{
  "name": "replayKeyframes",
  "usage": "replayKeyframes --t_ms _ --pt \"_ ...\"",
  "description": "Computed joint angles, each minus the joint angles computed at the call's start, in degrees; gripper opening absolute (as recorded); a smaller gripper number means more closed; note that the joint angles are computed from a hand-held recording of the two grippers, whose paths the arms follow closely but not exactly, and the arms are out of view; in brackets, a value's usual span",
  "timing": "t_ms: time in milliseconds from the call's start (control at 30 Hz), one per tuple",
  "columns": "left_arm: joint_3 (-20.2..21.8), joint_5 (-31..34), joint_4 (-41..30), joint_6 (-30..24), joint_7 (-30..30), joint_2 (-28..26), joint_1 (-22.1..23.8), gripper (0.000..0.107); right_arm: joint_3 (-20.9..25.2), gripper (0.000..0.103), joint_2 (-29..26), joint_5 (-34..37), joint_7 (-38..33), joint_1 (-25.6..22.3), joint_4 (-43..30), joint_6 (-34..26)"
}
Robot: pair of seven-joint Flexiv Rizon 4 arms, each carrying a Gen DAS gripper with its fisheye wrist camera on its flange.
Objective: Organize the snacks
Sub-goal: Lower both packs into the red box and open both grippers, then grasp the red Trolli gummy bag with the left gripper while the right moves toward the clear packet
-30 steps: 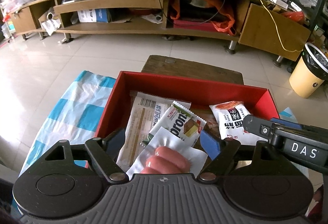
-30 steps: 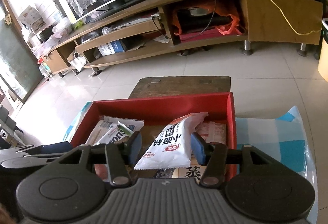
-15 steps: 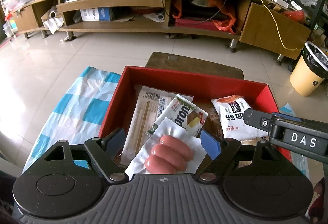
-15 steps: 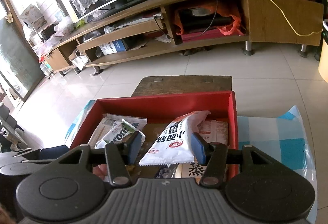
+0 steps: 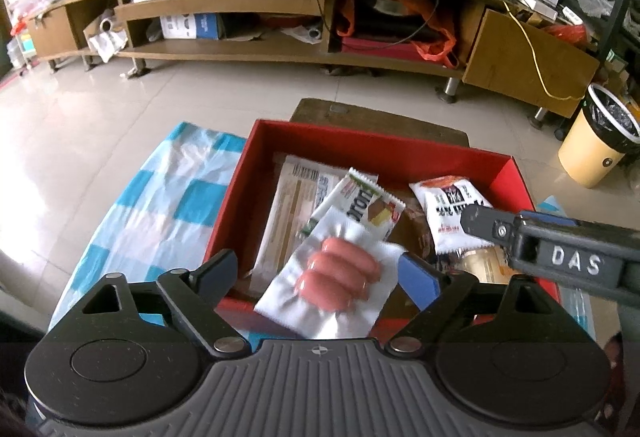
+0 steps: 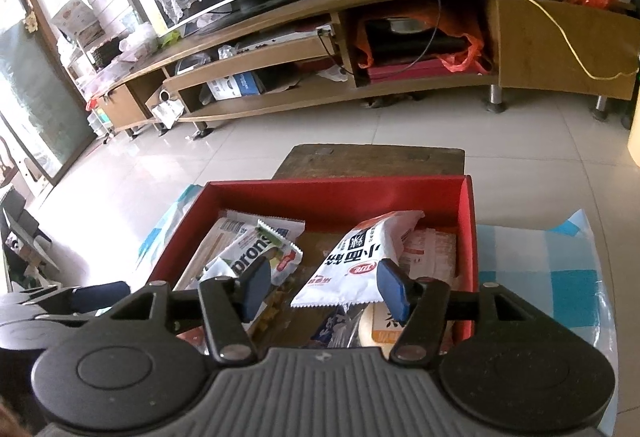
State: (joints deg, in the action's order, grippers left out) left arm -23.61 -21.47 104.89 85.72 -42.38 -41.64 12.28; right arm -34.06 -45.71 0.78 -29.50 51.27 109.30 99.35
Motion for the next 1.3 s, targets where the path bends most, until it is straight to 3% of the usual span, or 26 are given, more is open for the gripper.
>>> replayKeyframes --t_ms 400,667,900,1100,1300 --pt "2.1 -1.9 10.9 -5.4 2.2 6.1 2.1 0.094 -1.1 0.058 1.5 -0.9 -2.2 2.9 1.9 -0.1" --pt "6.7 -1.6 13.2 -5.6 3.6 6.2 -2.2 0.094 1.5 0.059 3.7 -2.8 -5.9 3.6 3.8 -0.3" --pt "10.2 0.5 12.6 -5.6 2.0 4.9 -5.5 0.094 5.0 0.060 4.8 -2.5 -7.6 1.5 4.6 0.7" --pt "12.6 2.8 11.9 -7.5 1.1 4.2 -7.0 0.079 6.9 0.061 5.2 -2.0 -8.3 0.1 4.2 0.9" --pt "11.9 3.7 13.5 -6.7 2.9 5.0 -5.4 0.069 13.4 0.062 6.1 -3.6 -9.8 -5.0 2.9 0.7"
